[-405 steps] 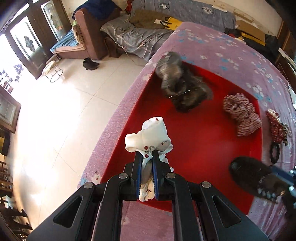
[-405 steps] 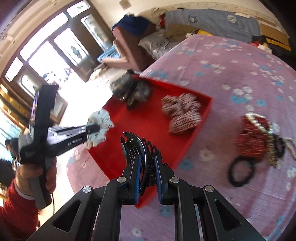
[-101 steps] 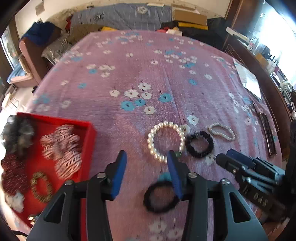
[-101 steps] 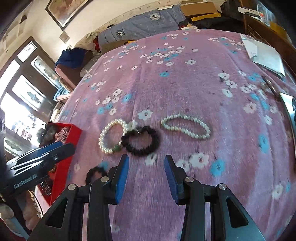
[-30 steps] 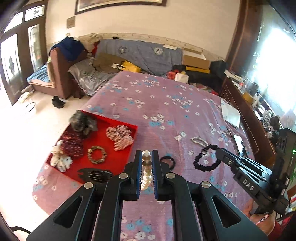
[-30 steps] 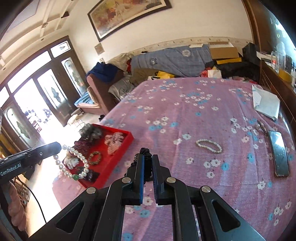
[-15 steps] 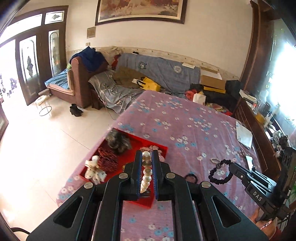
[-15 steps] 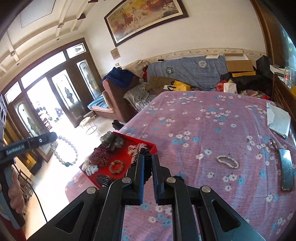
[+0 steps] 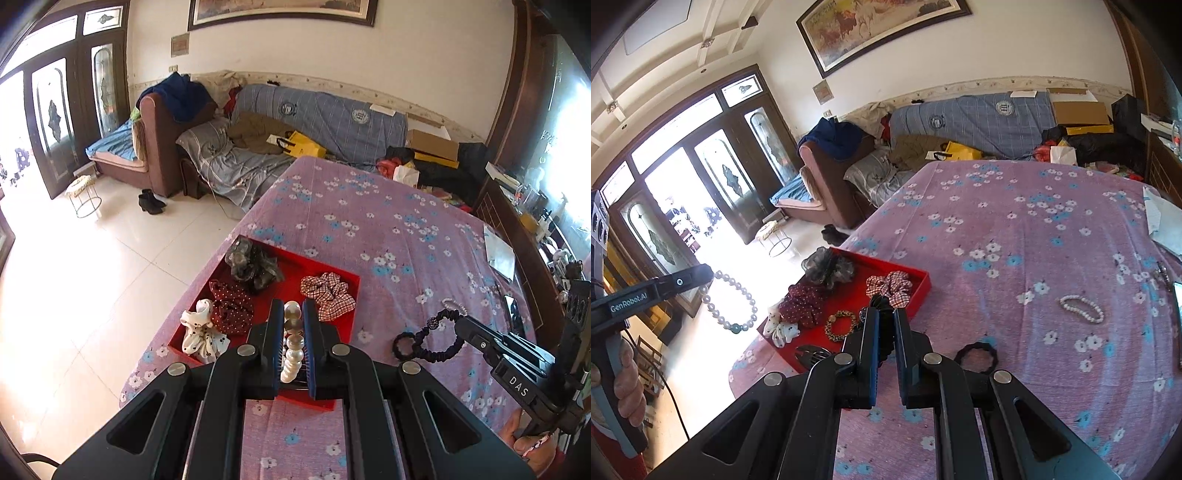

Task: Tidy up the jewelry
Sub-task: 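Carry both bracelets into the red tray and open both tools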

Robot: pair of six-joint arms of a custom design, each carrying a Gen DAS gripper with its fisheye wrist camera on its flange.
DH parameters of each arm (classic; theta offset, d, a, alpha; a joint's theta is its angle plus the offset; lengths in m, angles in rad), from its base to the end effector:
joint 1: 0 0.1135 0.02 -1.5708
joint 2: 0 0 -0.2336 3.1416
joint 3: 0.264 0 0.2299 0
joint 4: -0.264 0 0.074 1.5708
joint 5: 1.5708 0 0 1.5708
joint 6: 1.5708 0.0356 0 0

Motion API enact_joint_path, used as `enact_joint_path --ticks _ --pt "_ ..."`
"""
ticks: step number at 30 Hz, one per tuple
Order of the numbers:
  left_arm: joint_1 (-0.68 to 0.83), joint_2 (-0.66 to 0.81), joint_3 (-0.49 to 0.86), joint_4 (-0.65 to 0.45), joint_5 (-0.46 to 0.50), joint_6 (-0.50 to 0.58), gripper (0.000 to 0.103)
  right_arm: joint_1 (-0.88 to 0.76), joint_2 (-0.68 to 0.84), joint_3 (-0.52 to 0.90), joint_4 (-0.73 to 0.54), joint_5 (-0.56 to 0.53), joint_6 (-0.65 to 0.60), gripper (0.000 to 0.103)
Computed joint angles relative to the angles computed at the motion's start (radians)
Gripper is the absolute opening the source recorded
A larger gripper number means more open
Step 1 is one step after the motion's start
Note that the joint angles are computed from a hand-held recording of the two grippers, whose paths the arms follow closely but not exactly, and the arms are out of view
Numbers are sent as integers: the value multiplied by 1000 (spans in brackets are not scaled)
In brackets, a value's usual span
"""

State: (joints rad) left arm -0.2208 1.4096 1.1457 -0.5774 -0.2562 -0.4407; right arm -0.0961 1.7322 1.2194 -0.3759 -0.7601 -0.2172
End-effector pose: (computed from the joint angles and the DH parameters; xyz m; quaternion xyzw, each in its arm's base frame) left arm 0.2797 -0.0535 0.2633 -0.1470 0.9160 -0.0020 0.3734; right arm 0.3440 -0.0085 0.2100 -0.1768 0.8660 0.2969 0.3613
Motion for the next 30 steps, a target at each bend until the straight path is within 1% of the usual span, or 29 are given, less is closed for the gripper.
enact_joint_path --ticks 8,12,19,22,27,30 --pt "103 143 58 70 121 116 9 87 52 32 26 77 64 9" --pt "141 266 149 87 180 173 9 126 86 60 30 117 88 9" --pt "184 534 386 73 272 270 9 203 190 156 22 177 134 10" --pt "192 657 505 44 281 296 9 240 239 198 19 200 149 10" --pt "203 855 715 -20 268 324 9 292 326 270 5 229 170 10" --pt "210 943 808 -49 262 333 9 313 375 309 -5 240 176 10"
